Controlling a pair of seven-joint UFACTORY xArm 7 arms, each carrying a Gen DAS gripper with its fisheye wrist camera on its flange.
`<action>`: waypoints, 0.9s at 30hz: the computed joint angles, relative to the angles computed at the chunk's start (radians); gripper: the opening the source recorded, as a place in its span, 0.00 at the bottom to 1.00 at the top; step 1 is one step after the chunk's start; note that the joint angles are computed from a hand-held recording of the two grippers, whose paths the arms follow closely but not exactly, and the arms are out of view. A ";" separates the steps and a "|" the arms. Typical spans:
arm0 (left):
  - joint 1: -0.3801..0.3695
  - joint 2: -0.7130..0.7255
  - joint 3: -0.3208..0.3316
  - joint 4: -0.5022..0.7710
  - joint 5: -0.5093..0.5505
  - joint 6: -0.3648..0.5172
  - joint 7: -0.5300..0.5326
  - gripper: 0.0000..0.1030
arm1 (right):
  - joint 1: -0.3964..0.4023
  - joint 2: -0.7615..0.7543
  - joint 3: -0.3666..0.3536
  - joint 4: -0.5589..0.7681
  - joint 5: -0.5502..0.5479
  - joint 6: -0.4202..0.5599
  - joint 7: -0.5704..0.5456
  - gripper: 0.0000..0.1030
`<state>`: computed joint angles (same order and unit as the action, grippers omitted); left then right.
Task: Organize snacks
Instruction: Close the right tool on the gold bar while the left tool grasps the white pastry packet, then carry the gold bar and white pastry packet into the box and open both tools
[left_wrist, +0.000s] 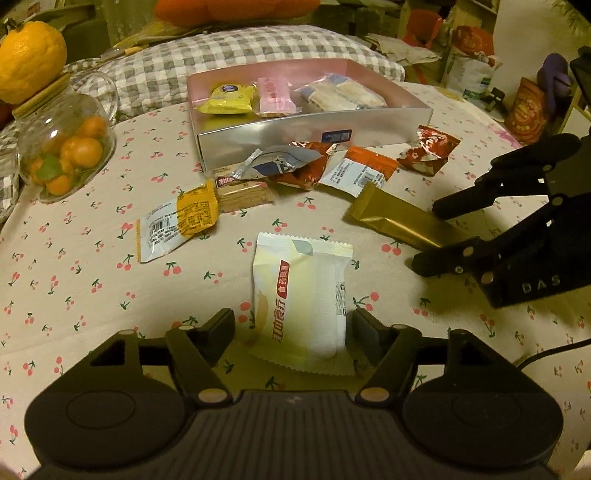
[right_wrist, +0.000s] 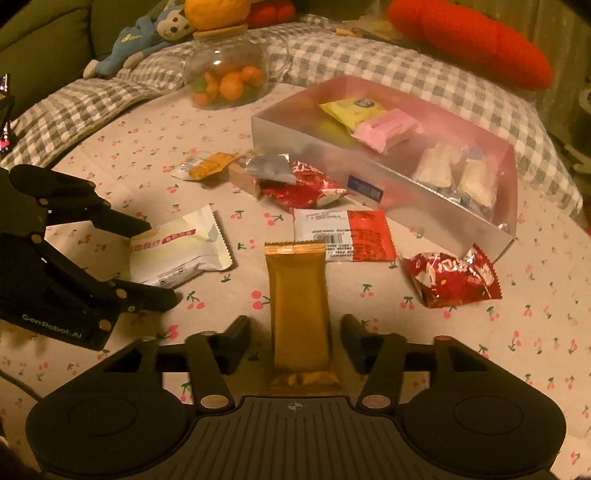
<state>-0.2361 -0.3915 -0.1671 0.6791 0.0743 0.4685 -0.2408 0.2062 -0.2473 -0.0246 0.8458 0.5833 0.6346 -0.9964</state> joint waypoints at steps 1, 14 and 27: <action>0.003 0.002 -0.003 0.001 0.005 -0.003 -0.005 0.67 | 0.001 0.002 0.002 -0.002 -0.002 -0.009 -0.004 0.55; 0.015 0.008 -0.016 0.001 0.041 -0.025 -0.058 0.54 | 0.014 0.015 -0.003 0.000 0.047 -0.024 -0.053 0.55; 0.015 0.010 -0.015 0.019 0.042 0.003 -0.091 0.43 | 0.011 0.000 0.000 0.005 0.057 0.000 -0.058 0.26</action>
<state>-0.2211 -0.3815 -0.1826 0.6982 0.1161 0.4718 -0.3314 0.2174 -0.2476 -0.0243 0.8503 0.6406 0.6343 -1.0542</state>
